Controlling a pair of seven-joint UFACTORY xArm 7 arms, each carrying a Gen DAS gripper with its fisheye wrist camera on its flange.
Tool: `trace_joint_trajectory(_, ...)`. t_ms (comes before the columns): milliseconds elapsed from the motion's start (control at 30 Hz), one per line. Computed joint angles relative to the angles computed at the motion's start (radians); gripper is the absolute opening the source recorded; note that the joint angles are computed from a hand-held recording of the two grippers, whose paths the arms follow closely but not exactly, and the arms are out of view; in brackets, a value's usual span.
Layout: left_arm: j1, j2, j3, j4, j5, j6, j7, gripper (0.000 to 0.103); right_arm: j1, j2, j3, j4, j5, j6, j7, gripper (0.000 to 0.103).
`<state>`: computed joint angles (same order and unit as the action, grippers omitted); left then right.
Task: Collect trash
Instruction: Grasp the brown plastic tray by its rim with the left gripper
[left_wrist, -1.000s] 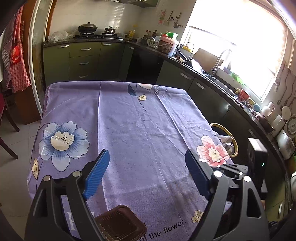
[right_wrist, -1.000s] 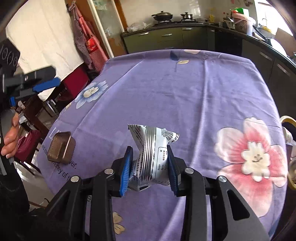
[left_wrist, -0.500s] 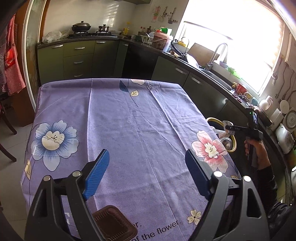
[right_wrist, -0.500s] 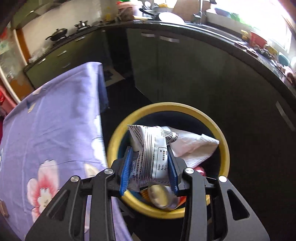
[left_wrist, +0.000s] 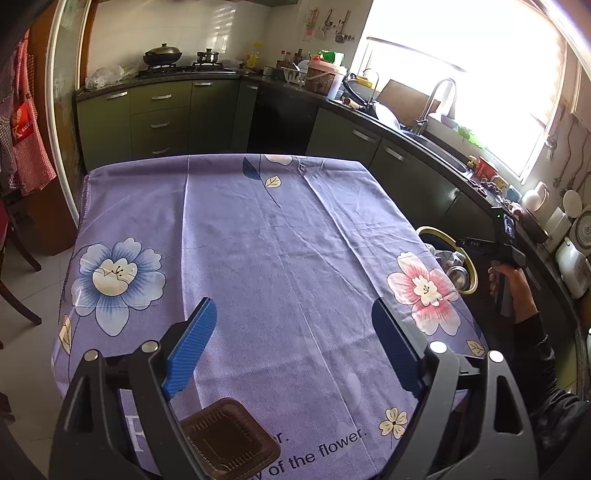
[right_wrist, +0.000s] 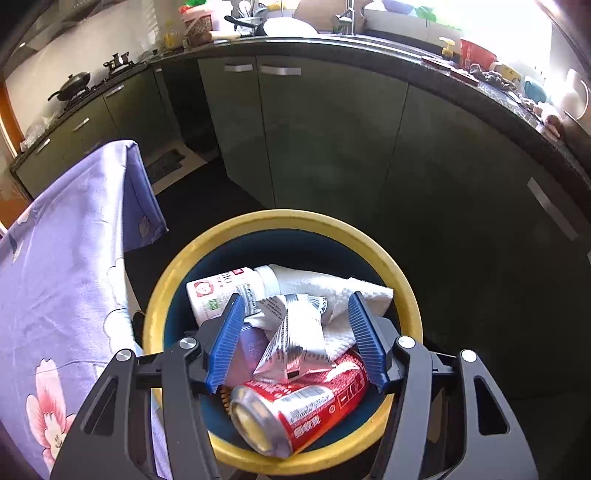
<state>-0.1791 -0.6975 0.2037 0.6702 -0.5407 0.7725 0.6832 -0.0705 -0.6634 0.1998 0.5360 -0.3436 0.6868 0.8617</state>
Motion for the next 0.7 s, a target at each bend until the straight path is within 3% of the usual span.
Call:
trace_joint_trajectory(300, 0.076, -0.030, -0.036, -0.032, 0.107, 0.021, -0.057, 0.086, 0.157, -0.195, 0.158, -0.032, 0.042, 0.088, 0.061, 0.066)
trace_joint_trajectory(700, 0.226, -0.039, -0.082, -0.095, 0.317, 0.030, -0.251, 0.086, 0.219, -0.059, 0.201, 0.071, -0.007, 0.023, 0.076, 0.067)
